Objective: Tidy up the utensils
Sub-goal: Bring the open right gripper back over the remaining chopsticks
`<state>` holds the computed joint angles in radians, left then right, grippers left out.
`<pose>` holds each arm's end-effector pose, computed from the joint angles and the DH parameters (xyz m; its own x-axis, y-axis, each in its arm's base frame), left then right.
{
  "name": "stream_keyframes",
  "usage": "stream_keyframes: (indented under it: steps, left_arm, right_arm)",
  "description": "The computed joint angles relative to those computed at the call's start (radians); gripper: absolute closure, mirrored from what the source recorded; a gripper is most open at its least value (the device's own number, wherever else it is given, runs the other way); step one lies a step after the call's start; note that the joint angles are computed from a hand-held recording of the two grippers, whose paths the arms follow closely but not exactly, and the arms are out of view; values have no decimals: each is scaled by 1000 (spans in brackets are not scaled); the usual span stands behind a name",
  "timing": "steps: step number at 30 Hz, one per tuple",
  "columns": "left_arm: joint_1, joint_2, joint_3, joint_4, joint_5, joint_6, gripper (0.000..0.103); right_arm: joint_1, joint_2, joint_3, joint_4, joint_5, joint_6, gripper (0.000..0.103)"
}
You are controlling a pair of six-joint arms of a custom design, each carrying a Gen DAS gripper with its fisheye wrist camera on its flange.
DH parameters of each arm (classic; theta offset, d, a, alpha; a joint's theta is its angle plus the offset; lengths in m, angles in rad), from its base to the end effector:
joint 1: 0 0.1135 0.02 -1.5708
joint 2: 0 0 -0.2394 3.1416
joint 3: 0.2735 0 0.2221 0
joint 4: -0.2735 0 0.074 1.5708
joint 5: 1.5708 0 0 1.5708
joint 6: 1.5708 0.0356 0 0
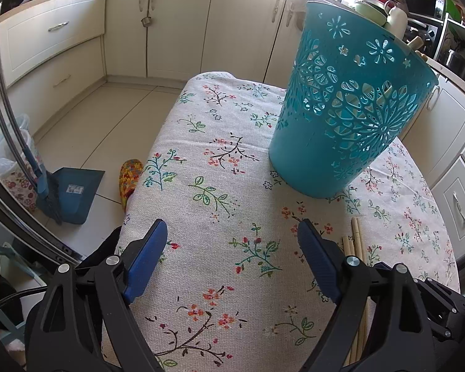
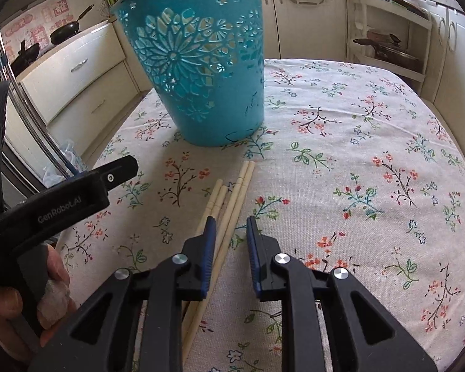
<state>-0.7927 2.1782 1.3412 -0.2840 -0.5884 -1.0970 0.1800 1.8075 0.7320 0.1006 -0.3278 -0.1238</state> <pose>0.2874 -0.2635 0.0981 -0.6649 -0.3798 -0.6431 -0.3694 0.9156 -0.1588 0.2843 0.0634 0.0974 -0.7652 -0.2581 -0.5899 -0.4452 0.8739 0.1951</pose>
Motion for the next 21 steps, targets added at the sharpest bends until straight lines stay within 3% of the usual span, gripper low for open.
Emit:
stream_keyframes:
  steps: [4,14,18,21]
  left_arm:
    - [-1,2,3,-2,0,-3,21]
    - [0,1,2,-1,0,-1,21]
    - [1,0,1,1,1,1,21]
    - [0,1,-3,22,11,23,21]
  right_arm:
    - [-55,17,9,-7,-87,30,83]
    - [9,6,9,8,40,1,87]
    - [29,-11,-2,1,90,-77,87]
    - [-1,-25,7,-58,56,-143,88]
